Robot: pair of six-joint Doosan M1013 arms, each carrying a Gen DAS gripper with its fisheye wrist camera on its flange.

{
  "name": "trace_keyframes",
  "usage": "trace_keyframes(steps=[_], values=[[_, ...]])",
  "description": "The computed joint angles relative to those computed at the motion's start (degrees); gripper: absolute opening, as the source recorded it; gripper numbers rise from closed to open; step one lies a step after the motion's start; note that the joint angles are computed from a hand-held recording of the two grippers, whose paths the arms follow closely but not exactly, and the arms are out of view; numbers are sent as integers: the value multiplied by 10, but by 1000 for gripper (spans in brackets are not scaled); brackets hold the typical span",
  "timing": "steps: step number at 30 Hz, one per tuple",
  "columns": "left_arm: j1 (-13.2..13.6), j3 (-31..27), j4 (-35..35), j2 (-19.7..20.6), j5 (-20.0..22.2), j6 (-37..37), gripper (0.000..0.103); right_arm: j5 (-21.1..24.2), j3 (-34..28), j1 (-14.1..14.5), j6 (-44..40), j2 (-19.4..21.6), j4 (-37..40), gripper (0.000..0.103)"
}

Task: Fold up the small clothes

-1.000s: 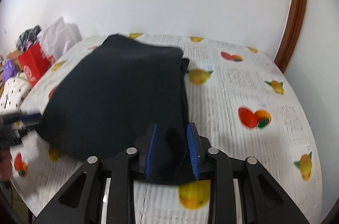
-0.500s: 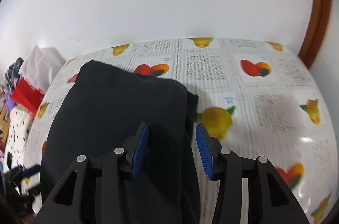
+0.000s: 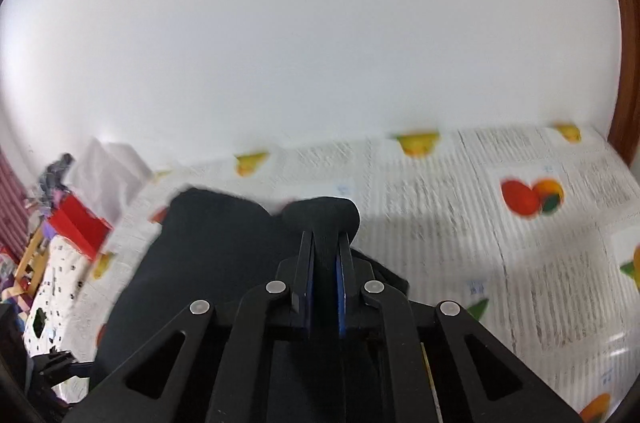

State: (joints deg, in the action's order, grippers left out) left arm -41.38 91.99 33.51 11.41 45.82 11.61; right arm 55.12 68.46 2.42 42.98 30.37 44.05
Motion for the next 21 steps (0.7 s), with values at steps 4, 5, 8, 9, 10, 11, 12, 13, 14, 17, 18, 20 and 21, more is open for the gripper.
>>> trace_keyframes(steps=[4, 5, 8, 9, 10, 11, 12, 13, 14, 17, 18, 20, 21], values=[[-4, -2, 0, -2, 14, -1, 61, 4, 0, 0, 59, -5, -61, 18], [-4, -2, 1, -3, 18, -1, 62, 1, 5, -4, 60, -9, -55, 25], [-10, -2, 5, -4, 29, -9, 62, 26, 20, -19, 57, -25, -53, 38], [-12, -2, 6, -5, 32, -12, 62, 44, 23, -25, 53, -28, -53, 38], [-14, -2, 8, -5, 37, -16, 61, 60, 31, -31, 46, -35, -51, 38], [-16, -3, 10, -5, 42, -21, 61, 64, 37, -34, 41, -39, -48, 39], [-18, -3, 12, -6, 46, -27, 61, 69, 49, -38, 34, -46, -42, 40], [-22, -1, 15, -7, 51, -33, 61, 75, 60, -42, 26, -53, -37, 41], [-26, -1, 17, -8, 57, -38, 61, 78, 69, -42, 21, -57, -37, 41], [-34, -4, 20, -7, 75, -50, 61, 39, 98, -30, 18, -69, -77, 36], [-38, -3, 22, -8, 79, -56, 61, 27, 103, -27, 17, -70, -89, 33], [-45, -4, 22, -9, 90, -65, 61, 2, 116, -23, 23, -75, -111, 33], [-48, -6, 22, -10, 97, -67, 61, -1, 119, -25, 30, -77, -111, 33]])
